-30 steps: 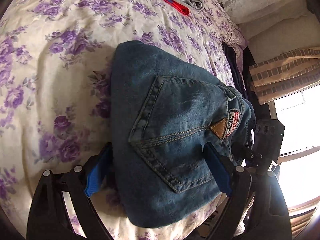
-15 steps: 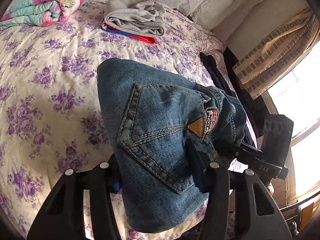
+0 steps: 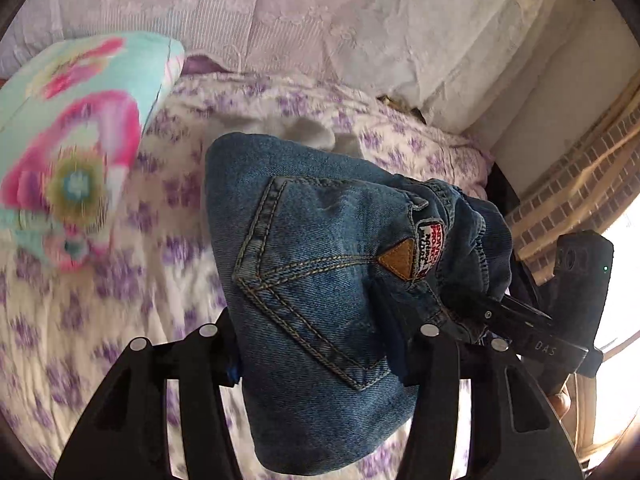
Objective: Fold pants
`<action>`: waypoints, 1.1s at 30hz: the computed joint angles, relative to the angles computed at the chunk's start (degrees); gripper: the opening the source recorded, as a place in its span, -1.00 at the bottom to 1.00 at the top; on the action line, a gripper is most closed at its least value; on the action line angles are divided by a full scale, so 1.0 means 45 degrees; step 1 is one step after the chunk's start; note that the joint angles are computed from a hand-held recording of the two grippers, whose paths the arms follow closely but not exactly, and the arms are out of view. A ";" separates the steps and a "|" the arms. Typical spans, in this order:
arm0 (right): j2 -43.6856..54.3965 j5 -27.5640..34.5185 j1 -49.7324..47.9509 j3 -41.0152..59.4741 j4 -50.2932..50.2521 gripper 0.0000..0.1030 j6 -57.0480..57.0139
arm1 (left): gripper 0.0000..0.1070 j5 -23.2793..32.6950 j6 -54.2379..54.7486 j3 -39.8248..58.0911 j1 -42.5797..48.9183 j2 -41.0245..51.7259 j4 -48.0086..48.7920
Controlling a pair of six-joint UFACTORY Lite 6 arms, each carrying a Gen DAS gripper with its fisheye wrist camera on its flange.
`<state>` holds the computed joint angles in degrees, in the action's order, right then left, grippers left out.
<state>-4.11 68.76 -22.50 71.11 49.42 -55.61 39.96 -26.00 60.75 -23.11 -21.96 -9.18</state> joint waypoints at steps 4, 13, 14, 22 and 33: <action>0.4379 -0.2421 0.2741 0.5330 -0.0636 0.29 0.2547 | 0.00 0.0064 0.2447 0.5262 0.2612 0.5327 -0.1690; 1.0613 -0.3585 0.3642 0.8697 -0.0442 0.66 0.2692 | 0.29 -0.1383 0.4823 0.8229 0.3851 1.2233 -0.3773; 1.0761 -0.3316 0.3495 0.8829 -0.0146 0.68 0.2464 | 0.29 -0.1801 0.5331 0.7773 0.3951 1.1965 -0.4273; 0.8141 -0.3751 0.3538 0.7890 -0.1669 0.69 0.3232 | 0.29 -0.0807 0.3372 0.7595 0.3850 1.0286 -0.1627; -0.1255 -0.3351 0.0396 0.1913 -0.2306 0.78 0.3053 | 0.83 0.3069 -0.6559 0.3076 -0.3053 0.1281 0.9320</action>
<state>-9.76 53.68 -20.71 79.71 39.04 -41.87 53.77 -55.51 74.60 -36.85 -16.19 32.76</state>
